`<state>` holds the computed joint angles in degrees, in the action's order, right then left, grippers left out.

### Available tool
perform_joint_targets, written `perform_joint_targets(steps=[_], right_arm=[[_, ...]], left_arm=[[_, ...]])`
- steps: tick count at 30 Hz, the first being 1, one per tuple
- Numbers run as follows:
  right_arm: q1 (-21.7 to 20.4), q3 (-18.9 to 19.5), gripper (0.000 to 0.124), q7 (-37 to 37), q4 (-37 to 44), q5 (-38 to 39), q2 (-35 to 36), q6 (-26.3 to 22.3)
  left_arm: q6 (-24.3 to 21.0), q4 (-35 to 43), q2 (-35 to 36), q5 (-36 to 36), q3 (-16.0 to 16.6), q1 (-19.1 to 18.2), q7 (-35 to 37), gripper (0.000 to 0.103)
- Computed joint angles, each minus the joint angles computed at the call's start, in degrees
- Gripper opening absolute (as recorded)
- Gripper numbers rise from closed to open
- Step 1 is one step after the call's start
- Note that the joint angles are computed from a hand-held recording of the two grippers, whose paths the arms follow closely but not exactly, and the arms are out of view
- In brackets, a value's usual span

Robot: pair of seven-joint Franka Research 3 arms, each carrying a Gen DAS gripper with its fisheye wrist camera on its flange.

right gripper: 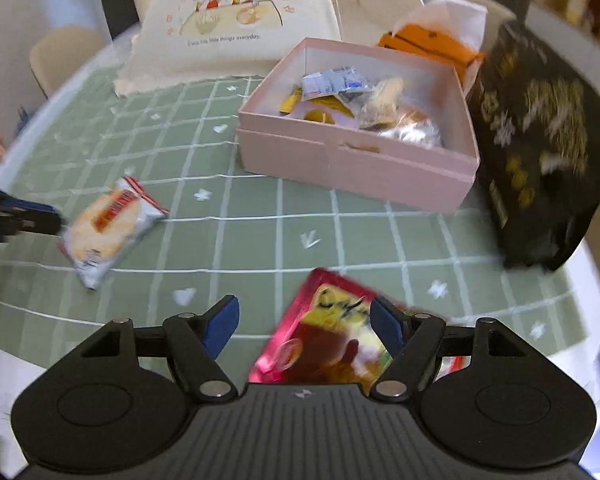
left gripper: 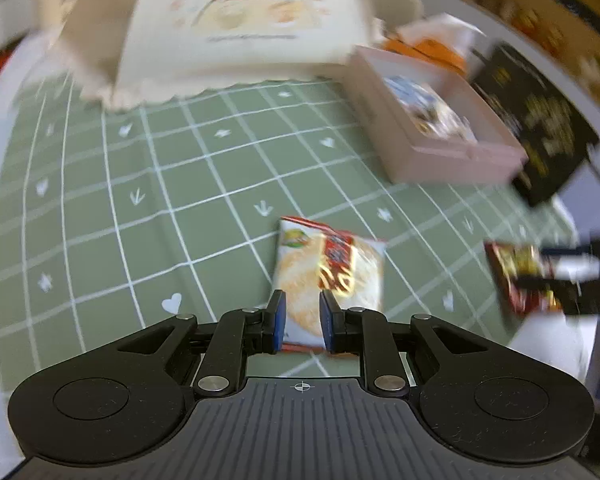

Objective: Organize snacks
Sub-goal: 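Grasp the white rice-cracker packet with the left tool, then lift the rice-cracker packet with the left tool while the right tool reaches toward the red packet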

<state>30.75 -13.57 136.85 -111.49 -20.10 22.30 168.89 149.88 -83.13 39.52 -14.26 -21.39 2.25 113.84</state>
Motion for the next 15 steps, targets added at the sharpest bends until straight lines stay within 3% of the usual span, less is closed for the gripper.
perform_joint_targets(steps=[3, 7, 12, 15], right_arm=[[-1.38, 2.90, 0.073, -2.85, 2.93, 3.15, 2.03, 1.33], [-3.09, 7.14, 0.073, -11.45, 12.74, 7.47, 8.41, 0.12], [-4.39, 9.49, 0.061, -18.65, 25.27, 13.26, 16.27, -6.91], [-3.89, 8.72, 0.060, -20.40, 28.33, 14.92, 18.24, -9.72]], left_arm=[[-2.62, 5.57, 4.21, -1.84, -0.19, 0.51, -2.46, 0.021], [-5.49, 10.02, 7.85, -3.88, -1.79, 1.74, -0.62, 0.021], [-5.30, 13.72, 11.20, -6.94, -2.15, 2.04, -3.41, 0.021], [-8.01, 16.90, 13.90, -9.52, -4.04, 3.33, -3.08, 0.022]])
